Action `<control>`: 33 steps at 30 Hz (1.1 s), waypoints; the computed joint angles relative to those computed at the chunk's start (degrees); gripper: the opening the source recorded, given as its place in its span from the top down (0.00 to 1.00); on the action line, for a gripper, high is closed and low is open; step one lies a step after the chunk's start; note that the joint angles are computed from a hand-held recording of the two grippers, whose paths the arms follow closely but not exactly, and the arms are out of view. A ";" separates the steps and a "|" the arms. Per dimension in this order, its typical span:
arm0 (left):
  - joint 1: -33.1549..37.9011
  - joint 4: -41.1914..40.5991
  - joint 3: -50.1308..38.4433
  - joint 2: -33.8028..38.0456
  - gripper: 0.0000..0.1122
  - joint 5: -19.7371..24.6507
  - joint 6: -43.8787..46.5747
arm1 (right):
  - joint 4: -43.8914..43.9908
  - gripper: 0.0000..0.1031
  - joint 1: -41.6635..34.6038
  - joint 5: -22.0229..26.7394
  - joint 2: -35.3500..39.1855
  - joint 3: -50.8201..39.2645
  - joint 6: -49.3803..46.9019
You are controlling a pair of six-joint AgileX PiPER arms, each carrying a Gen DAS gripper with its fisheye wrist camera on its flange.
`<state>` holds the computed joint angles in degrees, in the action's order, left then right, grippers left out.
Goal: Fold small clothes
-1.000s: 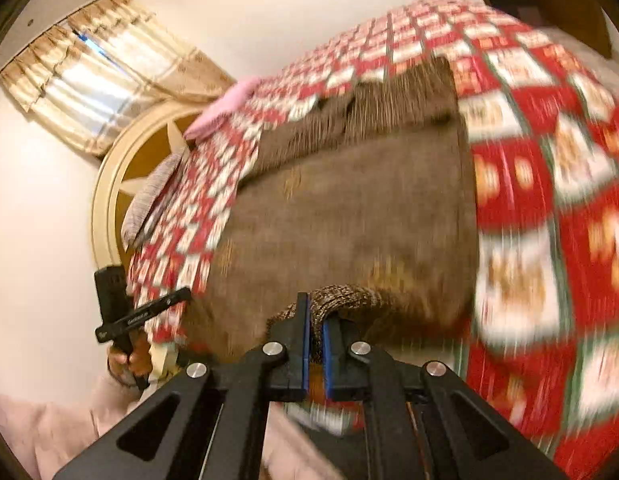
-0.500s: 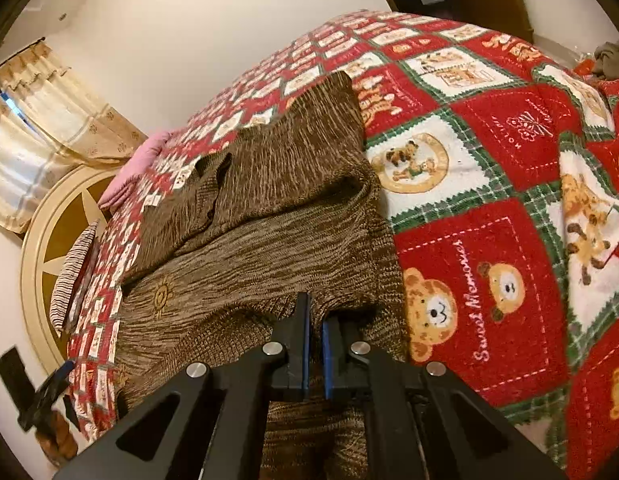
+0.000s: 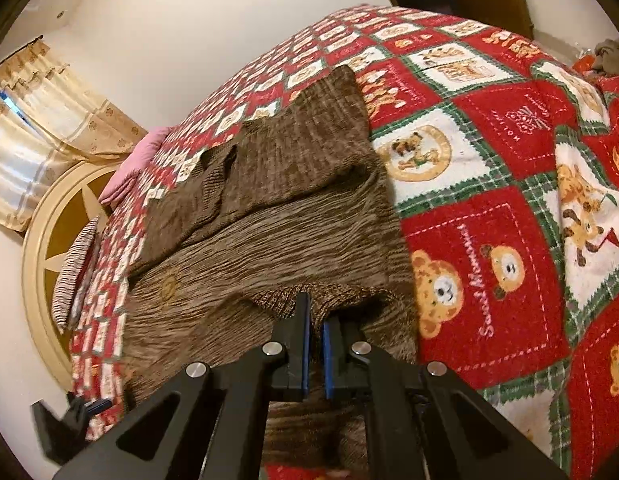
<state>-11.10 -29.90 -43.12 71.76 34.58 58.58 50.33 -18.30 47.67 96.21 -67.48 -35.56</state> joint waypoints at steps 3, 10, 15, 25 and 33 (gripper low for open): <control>12.69 -15.58 -7.75 9.27 0.80 15.02 6.34 | 8.24 0.94 -5.04 9.23 -1.13 0.16 -5.31; 21.64 -29.80 -9.52 17.33 0.78 25.38 8.75 | 18.35 0.33 -14.41 13.42 -8.98 7.65 -15.33; 25.83 -36.28 -8.66 20.31 0.40 32.94 9.54 | 10.51 0.33 -11.37 6.07 -15.45 10.58 -18.53; 21.71 -36.14 -9.67 18.93 0.43 26.88 6.51 | -14.13 0.33 7.42 -14.56 -12.12 8.28 -12.00; 19.30 -32.08 -7.20 15.04 0.85 18.23 2.72 | -29.68 0.88 14.84 -20.16 -3.47 4.41 -2.78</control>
